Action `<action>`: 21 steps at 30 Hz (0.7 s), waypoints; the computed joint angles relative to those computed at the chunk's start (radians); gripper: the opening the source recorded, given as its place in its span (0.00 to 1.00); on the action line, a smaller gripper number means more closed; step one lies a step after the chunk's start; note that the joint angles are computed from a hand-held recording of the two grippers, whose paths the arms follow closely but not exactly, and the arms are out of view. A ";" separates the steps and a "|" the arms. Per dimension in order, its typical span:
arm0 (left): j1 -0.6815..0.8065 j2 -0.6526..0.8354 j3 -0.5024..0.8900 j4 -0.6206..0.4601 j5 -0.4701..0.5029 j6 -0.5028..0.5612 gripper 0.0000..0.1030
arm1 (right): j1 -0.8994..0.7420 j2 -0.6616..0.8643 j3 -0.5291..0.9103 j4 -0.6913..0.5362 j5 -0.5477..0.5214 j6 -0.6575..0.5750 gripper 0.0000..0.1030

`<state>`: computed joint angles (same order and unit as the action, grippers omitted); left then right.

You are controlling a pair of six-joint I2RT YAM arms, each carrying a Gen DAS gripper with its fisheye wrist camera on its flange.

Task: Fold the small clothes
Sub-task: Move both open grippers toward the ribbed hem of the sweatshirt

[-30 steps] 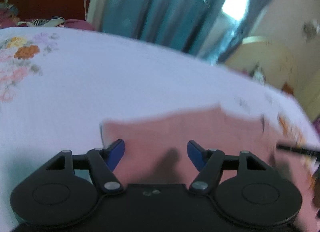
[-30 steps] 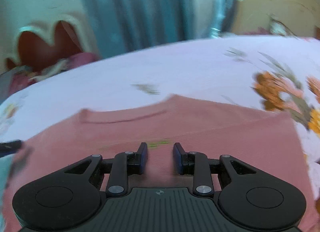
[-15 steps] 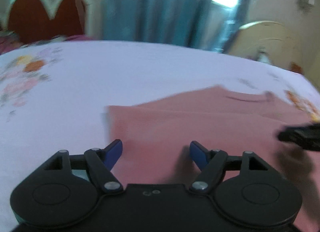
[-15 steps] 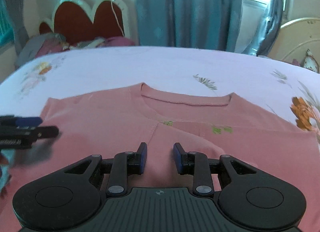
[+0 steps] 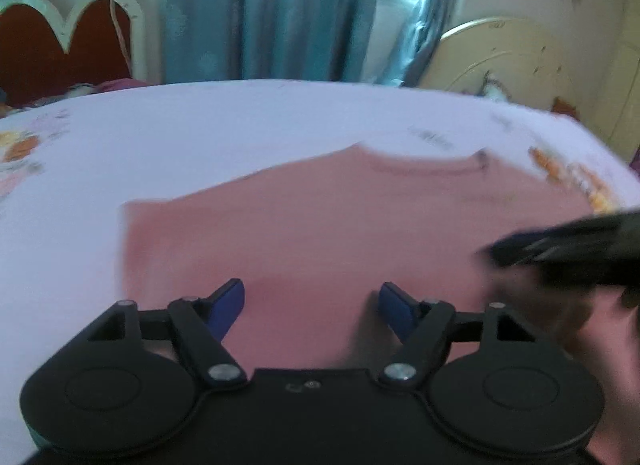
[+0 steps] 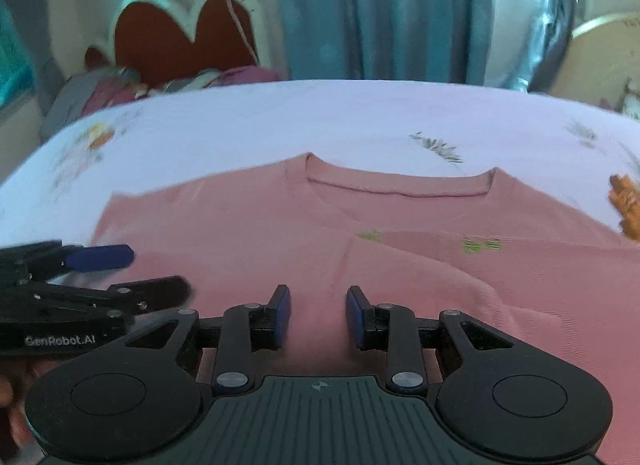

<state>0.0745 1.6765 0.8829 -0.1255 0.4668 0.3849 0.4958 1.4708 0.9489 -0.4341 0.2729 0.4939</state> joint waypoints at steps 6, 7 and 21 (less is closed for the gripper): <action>0.133 -0.058 -0.022 -0.031 -0.003 0.068 0.76 | -0.060 -0.176 -0.093 -0.095 0.090 0.028 0.29; 0.136 -0.092 -0.046 -0.019 0.030 0.043 0.76 | -0.015 -0.205 -0.099 -0.085 0.088 0.045 0.29; 0.118 -0.225 -0.208 -0.029 0.008 0.200 0.74 | 0.013 -0.326 -0.196 -0.186 0.059 0.124 0.29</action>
<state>0.1929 1.4517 0.6751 -0.1545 0.4744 0.5848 0.5091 1.1445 0.7530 -0.6199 0.3319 0.6182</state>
